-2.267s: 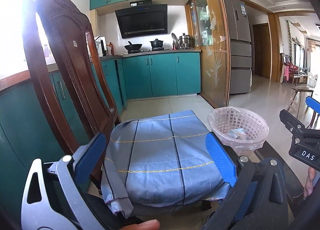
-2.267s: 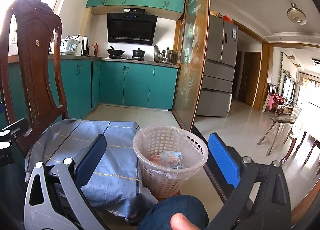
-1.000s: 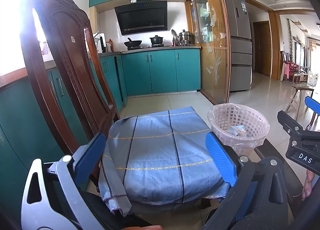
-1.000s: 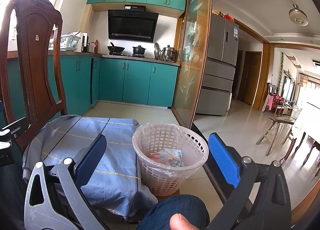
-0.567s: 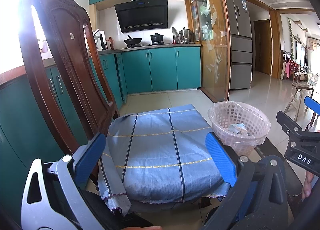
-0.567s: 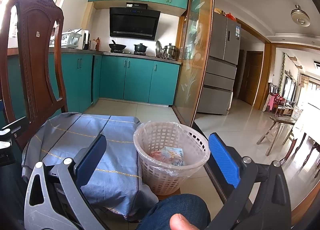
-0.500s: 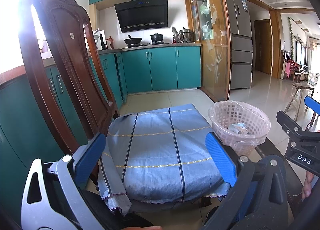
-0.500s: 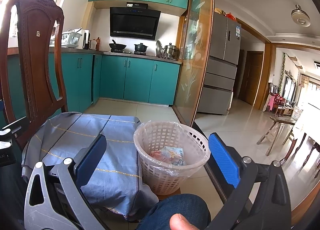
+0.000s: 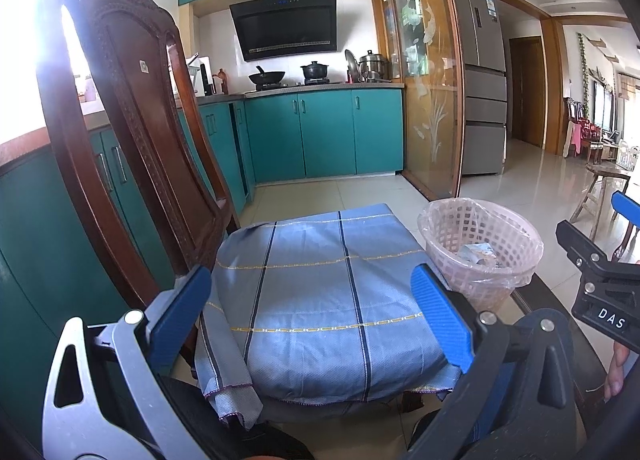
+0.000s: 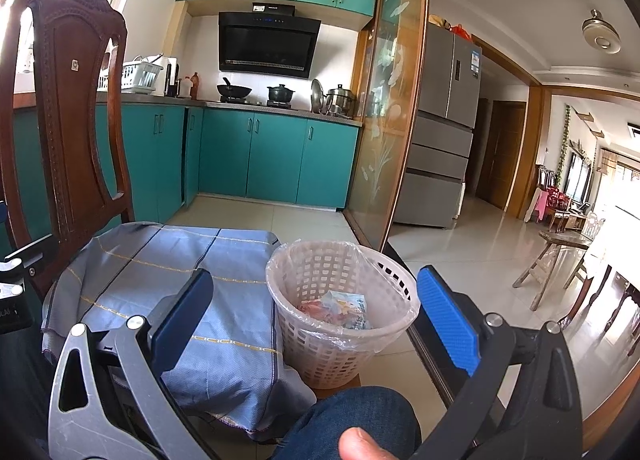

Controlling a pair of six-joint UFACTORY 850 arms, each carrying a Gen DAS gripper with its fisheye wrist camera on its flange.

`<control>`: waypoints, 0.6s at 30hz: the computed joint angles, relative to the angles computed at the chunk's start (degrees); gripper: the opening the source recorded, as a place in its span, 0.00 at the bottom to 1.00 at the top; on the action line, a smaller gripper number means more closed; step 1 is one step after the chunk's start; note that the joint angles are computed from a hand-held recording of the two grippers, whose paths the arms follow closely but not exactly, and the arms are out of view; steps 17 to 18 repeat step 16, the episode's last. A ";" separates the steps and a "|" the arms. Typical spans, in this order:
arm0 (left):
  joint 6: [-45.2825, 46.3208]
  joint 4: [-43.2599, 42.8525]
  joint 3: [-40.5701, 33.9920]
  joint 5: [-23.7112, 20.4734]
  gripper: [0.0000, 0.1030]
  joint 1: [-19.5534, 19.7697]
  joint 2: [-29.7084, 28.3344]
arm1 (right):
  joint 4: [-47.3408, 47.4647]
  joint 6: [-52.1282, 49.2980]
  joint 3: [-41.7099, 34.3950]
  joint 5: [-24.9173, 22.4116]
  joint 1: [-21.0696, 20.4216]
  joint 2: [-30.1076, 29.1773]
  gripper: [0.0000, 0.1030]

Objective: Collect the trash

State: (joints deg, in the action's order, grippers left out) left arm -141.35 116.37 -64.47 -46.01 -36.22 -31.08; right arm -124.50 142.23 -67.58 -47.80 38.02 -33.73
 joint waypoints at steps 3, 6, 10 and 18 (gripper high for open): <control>0.70 -0.39 -0.32 0.05 0.97 -0.02 -0.34 | 0.16 -0.14 -0.21 0.35 -0.12 -0.21 0.97; 1.89 -1.08 -1.01 0.71 0.97 0.15 -0.86 | 0.63 -0.52 -0.90 1.51 -0.41 -0.67 0.97; 1.94 -1.07 -2.39 3.37 0.97 1.36 -1.91 | 2.00 -3.11 -2.83 4.22 -0.95 -2.07 0.97; -1.01 3.66 -8.74 13.97 0.97 6.56 -7.27 | 6.92 -14.92 -10.34 12.79 -2.21 -7.37 0.97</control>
